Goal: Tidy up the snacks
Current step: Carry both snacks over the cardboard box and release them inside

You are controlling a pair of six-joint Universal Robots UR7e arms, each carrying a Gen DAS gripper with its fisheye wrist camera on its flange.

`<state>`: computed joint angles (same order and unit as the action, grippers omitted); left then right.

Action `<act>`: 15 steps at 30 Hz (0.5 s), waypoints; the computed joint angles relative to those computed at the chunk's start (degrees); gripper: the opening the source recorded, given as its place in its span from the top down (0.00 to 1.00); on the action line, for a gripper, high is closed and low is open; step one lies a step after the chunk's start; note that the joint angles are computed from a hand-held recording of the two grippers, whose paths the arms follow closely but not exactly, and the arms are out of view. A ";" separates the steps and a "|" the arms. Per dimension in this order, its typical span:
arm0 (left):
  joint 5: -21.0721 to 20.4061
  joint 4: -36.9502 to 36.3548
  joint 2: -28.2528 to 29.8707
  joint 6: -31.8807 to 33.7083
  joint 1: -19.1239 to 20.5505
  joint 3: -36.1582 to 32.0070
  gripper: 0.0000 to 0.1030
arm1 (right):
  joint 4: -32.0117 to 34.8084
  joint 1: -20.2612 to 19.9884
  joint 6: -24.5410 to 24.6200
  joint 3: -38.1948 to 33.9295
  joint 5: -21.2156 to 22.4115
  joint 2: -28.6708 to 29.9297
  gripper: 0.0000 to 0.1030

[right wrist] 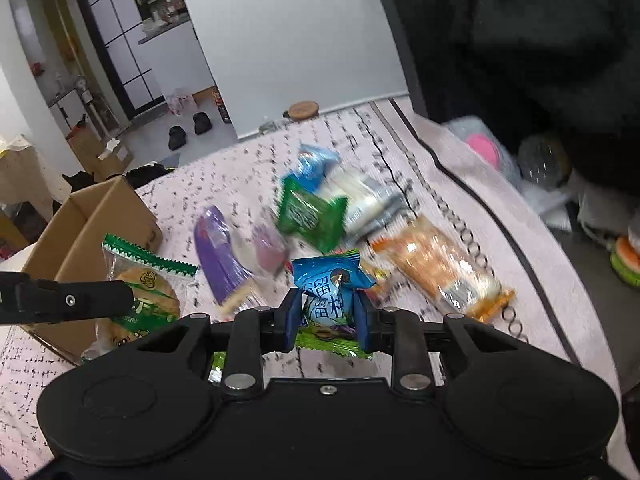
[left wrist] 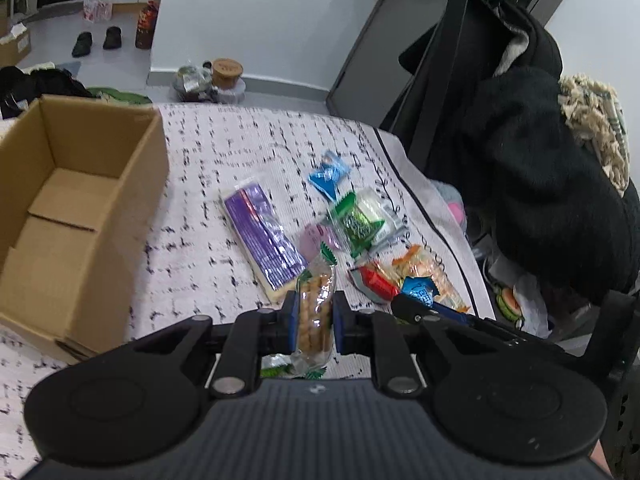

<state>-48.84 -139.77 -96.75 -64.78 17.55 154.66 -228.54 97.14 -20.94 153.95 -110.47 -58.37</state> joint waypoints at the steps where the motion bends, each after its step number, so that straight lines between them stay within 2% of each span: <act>1: 0.52 1.57 -1.15 -0.49 -0.44 -0.14 0.84 | 0.60 0.58 0.30 -0.29 0.19 -0.44 0.73; 8: 3.40 12.50 -8.12 -3.41 -2.37 -1.85 0.84 | 3.92 4.89 0.68 -2.53 1.82 -1.26 0.73; 15: 6.53 26.60 -15.35 -7.95 -5.36 -4.60 0.84 | 6.58 8.63 0.01 -4.86 3.75 -0.50 0.73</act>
